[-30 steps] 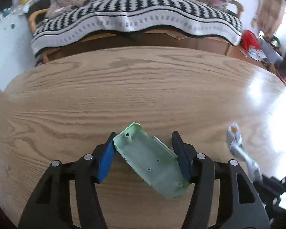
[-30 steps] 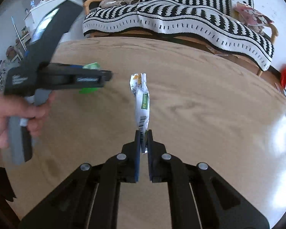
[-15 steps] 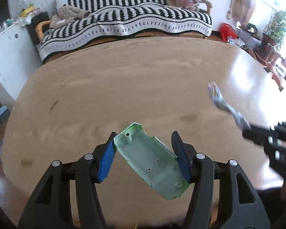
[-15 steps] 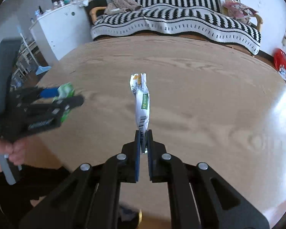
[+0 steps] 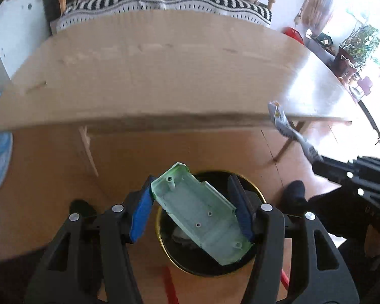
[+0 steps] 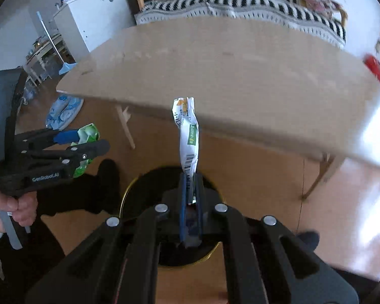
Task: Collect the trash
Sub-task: 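Carry the green tray and label strip over the bin and release both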
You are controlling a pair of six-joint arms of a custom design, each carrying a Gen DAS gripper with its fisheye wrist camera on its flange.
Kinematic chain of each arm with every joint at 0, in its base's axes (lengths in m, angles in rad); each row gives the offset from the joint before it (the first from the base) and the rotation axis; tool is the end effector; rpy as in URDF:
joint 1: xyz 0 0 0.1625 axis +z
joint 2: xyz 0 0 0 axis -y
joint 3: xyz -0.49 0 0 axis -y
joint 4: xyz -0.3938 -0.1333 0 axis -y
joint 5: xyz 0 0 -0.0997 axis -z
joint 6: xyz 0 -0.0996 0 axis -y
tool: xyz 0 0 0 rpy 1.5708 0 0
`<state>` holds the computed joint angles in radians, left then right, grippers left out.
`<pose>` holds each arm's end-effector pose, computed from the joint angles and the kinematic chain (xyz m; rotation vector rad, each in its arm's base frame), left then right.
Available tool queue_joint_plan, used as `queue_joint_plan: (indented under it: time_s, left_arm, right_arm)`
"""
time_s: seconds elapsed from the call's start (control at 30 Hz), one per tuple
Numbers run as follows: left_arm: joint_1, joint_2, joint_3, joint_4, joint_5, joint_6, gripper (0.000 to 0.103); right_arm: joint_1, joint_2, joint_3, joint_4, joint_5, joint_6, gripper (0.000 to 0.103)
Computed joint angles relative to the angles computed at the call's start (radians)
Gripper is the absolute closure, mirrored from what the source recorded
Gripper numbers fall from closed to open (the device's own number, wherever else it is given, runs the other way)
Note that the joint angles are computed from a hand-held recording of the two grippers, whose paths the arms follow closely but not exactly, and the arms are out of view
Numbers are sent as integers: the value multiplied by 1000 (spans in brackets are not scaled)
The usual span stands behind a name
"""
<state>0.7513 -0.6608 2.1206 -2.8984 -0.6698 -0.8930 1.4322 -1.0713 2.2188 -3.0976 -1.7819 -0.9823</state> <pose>-0.2366 -0.5102 -0.0026 -0.0112 2.3510 -0.7566 0.0388 -0.5356 0.1800 1.0745 -2.5307 0.2921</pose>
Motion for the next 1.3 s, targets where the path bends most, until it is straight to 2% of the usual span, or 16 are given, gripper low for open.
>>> queue_joint_plan:
  time_s: [0.13, 0.27, 0.47, 1.03, 1.07, 1.17, 1.23, 1.3]
  left_arm:
    - [19, 27, -11, -2, -67, -22, 46]
    - [28, 59, -27, -13, -121, -9, 46]
    - [20, 79, -33, -4, -129, -8, 46]
    - [29, 73, -41, 5, -143, 0, 46]
    - [30, 72, -39, 2, -144, 3, 43]
    - [27, 69, -34, 1, -139, 1, 25]
    - [24, 64, -29, 0, -133, -5, 21]
    - [25, 53, -25, 3, -130, -8, 15]
  right_arm:
    - [-20, -9, 20, 41, -48, 43, 96]
    - [-17, -5, 27, 69, -64, 58, 96]
    - [2, 15, -37, 161, -74, 96, 96]
    - [7, -1, -59, 209, -50, 124, 96]
    - [7, -2, -64, 222, -49, 132, 96]
    - [2, -7, -79, 260, -40, 157, 96]
    - [2, -11, -85, 262, -38, 168, 93]
    - [2, -15, -97, 281, -30, 181, 72]
